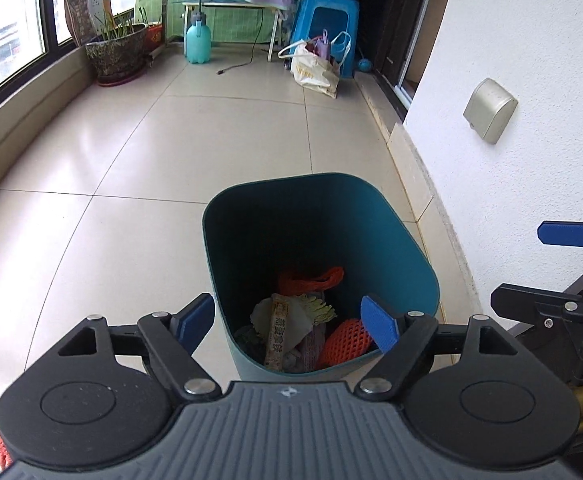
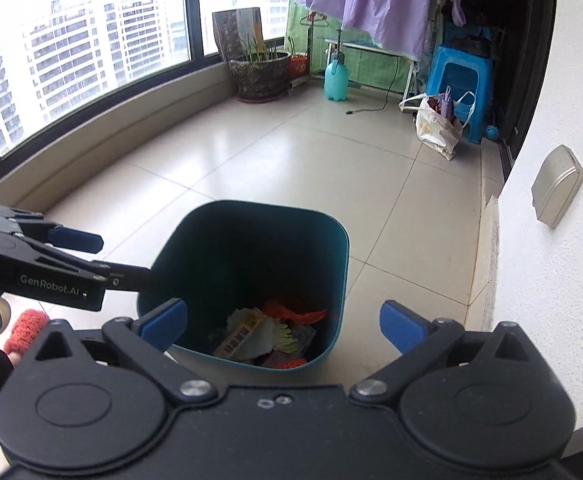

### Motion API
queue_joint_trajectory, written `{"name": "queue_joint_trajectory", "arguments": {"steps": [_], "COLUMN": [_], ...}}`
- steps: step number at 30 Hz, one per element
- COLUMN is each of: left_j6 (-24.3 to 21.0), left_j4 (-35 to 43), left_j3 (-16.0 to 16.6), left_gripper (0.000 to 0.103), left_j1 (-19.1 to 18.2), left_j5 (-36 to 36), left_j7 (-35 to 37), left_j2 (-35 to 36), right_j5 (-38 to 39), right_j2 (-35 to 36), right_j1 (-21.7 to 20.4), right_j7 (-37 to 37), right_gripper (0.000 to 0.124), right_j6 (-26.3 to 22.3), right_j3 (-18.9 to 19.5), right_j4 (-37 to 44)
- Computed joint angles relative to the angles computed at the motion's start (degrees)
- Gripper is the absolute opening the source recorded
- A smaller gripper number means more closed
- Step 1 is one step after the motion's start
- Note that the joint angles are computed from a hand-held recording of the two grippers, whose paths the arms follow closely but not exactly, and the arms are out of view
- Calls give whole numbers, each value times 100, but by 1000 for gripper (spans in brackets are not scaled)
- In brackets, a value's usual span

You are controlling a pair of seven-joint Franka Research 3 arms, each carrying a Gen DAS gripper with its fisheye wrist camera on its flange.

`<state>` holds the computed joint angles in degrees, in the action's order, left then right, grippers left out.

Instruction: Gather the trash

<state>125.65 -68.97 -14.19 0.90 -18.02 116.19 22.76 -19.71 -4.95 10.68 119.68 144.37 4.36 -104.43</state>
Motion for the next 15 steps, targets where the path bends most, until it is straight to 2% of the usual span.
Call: {"name": "queue_joint_trajectory", "arguments": {"steps": [3, 5, 8, 15], "left_j6": [273, 415, 359, 729], "left_j4": [-558, -858, -1138, -1747], "left_j3": [-30, 5, 91, 369], "left_gripper": [80, 80, 81, 81], "left_j1": [185, 251, 322, 188], "left_j5": [-351, -574, -970, -1160], "left_j7": [243, 433, 682, 879], "left_j2": [-485, -775, -1076, -1594], "right_j5": [-471, -854, -1079, -1480], "right_j2": [-359, -512, -622, -745], "right_j1": [-41, -128, -180, -329], "right_j7": [607, 904, 1100, 1777], "right_gripper": [103, 103, 103, 103], "right_j6": [474, 624, 631, 767], "right_j3": [143, 299, 448, 663], "right_j4": [-437, -600, -681, -790]}}
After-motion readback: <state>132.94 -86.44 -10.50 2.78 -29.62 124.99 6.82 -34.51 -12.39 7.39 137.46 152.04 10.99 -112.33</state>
